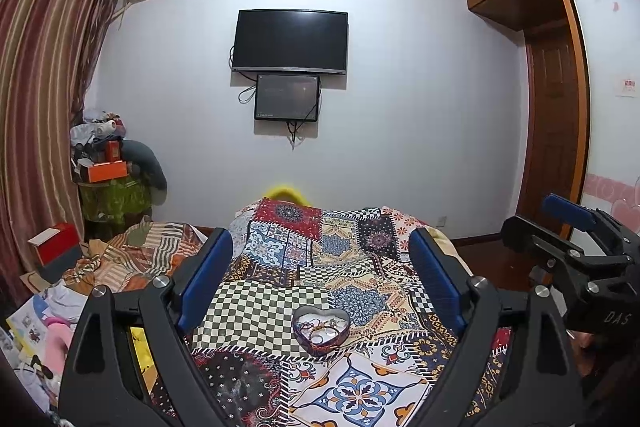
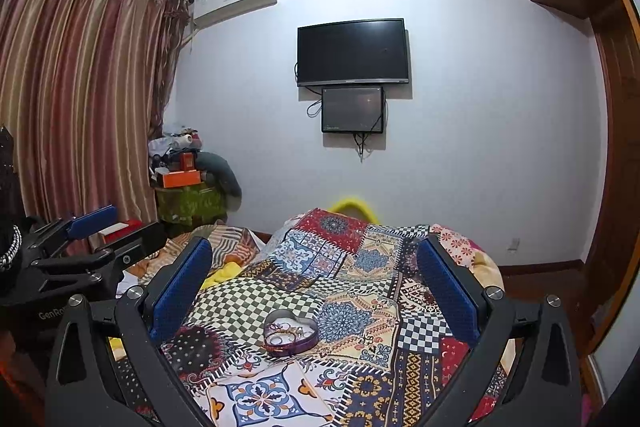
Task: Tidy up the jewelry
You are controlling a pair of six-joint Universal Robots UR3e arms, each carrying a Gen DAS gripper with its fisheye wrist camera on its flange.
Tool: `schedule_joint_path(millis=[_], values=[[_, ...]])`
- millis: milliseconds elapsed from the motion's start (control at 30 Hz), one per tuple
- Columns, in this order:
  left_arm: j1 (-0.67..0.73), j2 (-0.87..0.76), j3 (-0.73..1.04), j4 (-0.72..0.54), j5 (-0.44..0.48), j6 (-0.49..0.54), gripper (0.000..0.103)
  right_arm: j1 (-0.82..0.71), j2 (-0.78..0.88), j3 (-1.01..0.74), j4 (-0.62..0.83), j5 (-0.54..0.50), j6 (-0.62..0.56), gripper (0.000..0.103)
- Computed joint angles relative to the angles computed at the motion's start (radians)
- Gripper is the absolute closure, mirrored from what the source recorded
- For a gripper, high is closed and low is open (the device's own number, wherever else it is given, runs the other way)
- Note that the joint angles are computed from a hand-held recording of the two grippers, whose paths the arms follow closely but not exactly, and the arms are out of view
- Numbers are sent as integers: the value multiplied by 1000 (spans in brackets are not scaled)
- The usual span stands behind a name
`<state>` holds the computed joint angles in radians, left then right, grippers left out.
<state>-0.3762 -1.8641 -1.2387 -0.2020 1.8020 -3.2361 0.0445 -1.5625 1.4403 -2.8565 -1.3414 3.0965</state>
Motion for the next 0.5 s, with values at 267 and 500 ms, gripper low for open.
schedule_joint_path(millis=[267, 500], values=[[-1, -3, 8, -5, -2, -2, 13, 2, 1, 0, -2, -3, -1, 1], [0, -3, 11, -9, -5, -5, 13, -2, -6, 4, 4, 2, 4, 1]])
